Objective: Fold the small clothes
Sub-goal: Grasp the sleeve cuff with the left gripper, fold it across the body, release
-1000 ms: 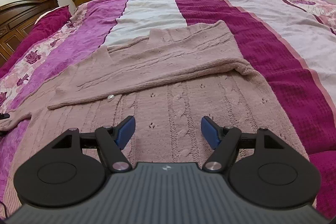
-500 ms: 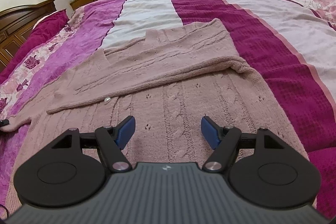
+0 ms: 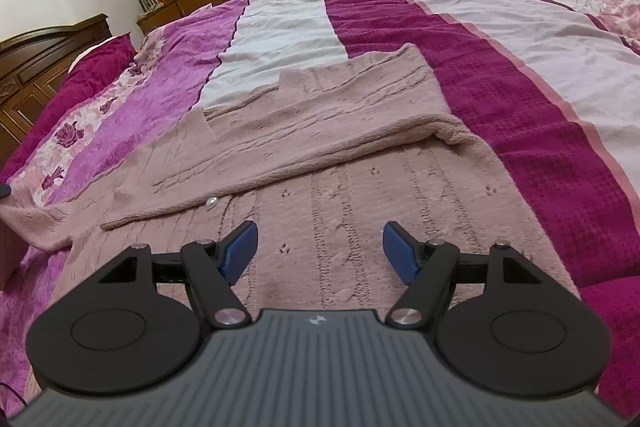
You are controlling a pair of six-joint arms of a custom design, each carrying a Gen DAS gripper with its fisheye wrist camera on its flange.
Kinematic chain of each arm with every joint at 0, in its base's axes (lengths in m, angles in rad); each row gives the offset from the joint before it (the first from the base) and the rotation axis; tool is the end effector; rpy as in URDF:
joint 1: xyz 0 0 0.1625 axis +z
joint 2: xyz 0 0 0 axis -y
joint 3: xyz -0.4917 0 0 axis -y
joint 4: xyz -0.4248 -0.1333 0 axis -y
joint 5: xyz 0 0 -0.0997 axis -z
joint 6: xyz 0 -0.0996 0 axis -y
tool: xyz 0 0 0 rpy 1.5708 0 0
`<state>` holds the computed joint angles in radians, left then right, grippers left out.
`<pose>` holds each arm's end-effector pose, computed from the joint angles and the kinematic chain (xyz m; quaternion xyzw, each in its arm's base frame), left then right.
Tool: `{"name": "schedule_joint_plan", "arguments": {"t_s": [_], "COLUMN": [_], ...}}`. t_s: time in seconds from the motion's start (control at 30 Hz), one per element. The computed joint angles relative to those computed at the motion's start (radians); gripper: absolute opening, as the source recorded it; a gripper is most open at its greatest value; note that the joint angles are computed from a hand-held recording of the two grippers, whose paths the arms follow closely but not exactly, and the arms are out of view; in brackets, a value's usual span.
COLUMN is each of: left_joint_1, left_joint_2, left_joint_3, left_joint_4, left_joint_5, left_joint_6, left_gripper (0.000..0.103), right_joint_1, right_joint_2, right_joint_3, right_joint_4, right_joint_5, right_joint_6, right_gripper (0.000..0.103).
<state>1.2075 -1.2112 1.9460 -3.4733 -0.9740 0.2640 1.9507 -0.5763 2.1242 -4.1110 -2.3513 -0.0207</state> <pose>-0.0374 -0.6310 0.3973 0.0919 0.8086 -0.5384 0.2188 0.2574 -0.4741 0.0505 -0.0157 -0.8331 0.4929 0.2505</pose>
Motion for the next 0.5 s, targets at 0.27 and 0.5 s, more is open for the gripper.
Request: {"name": "schedule_joint_plan", "arguments": {"t_s": [0.27, 0.5], "left_joint_1": [-0.046, -0.095], "left_joint_2": [0.016, 0.063], "left_joint_3": [0.001, 0.015], "left_joint_4": [0.076, 0.071], "left_joint_5": [-0.072, -0.084], "left_joint_6": [-0.085, -0.054], "left_gripper": [0.009, 0.008], "right_joint_1": [-0.005, -0.012], "right_joint_2": [-0.005, -0.004], "right_joint_3": [0.020, 0.028], "right_joint_4": [-0.022, -0.037], "right_joint_5": [0.007, 0.028], "right_joint_6": [0.024, 0.017], "right_gripper": [0.076, 0.076]}}
